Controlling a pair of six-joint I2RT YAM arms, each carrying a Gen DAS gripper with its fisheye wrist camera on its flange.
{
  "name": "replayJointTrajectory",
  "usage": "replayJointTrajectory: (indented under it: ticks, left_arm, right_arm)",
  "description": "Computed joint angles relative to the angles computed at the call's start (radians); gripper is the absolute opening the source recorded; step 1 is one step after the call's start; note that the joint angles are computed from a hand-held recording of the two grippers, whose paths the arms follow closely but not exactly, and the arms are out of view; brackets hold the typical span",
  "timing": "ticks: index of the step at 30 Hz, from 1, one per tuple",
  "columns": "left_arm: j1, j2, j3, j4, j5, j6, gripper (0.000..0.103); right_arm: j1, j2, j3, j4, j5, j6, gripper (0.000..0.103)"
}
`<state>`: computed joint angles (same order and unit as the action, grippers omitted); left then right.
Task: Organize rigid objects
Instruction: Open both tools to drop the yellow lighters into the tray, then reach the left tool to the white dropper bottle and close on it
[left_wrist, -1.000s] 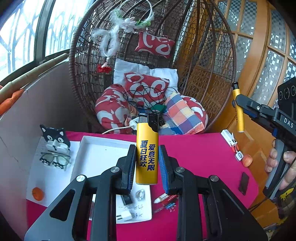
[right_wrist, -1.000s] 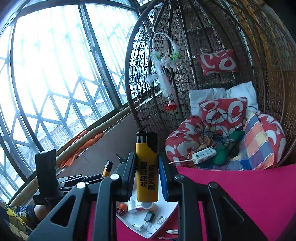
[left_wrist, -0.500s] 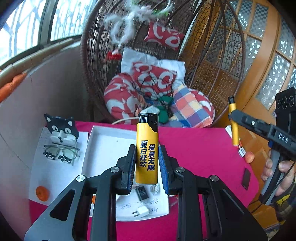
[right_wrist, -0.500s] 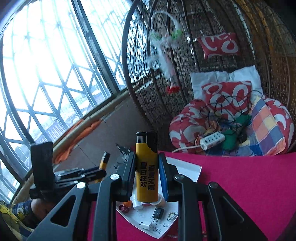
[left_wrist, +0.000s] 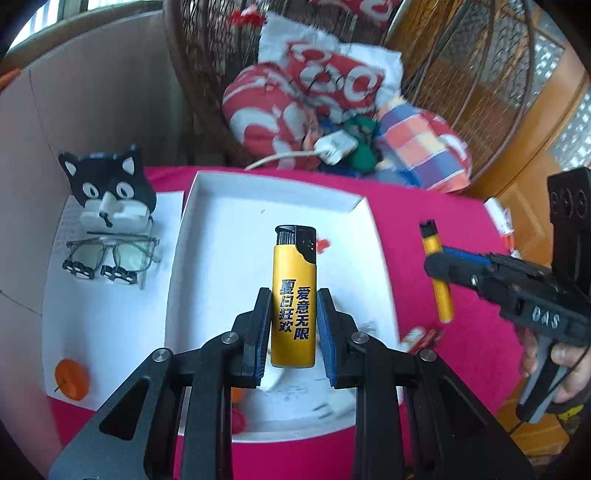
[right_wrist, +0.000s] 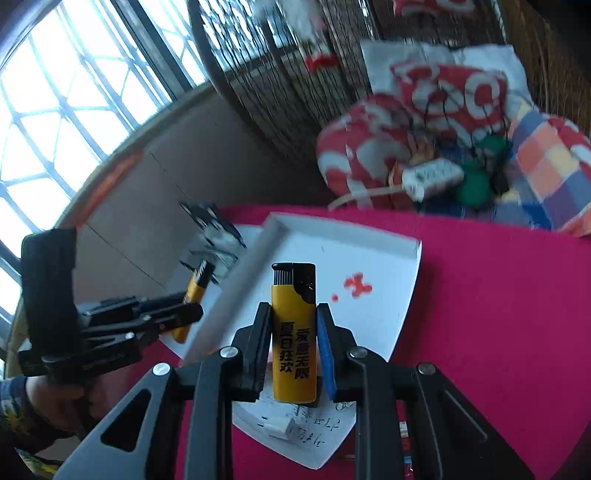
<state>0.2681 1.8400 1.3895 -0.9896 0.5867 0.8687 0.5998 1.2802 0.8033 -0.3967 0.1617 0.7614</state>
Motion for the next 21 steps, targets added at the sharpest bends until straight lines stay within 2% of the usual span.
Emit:
replayJointTrajectory:
  ticks: [3, 7, 15, 21]
  left_arm:
    - [-0.018, 0.027, -0.015, 0.065, -0.062, -0.036, 0.023]
    - [-0.023, 0.022, -0.037, 0.108, -0.098, -0.045, 0.023]
    - [-0.038, 0.014, -0.057, 0.143, -0.139, -0.066, 0.023]
    - [-0.038, 0.002, -0.065, 0.163, -0.138, -0.088, 0.023]
  right_arm:
    - [0.005, 0.069, -0.004, 0.020, -0.013, 0.021, 0.023]
    - [0.023, 0.126, -0.016, 0.045, -0.022, 0.056, 0.023]
    - [0.070, 0.212, 0.009, 0.032, -0.023, 0.094, 0.023]
    - [0.086, 0.216, 0.017, 0.005, -0.011, 0.104, 0.024]
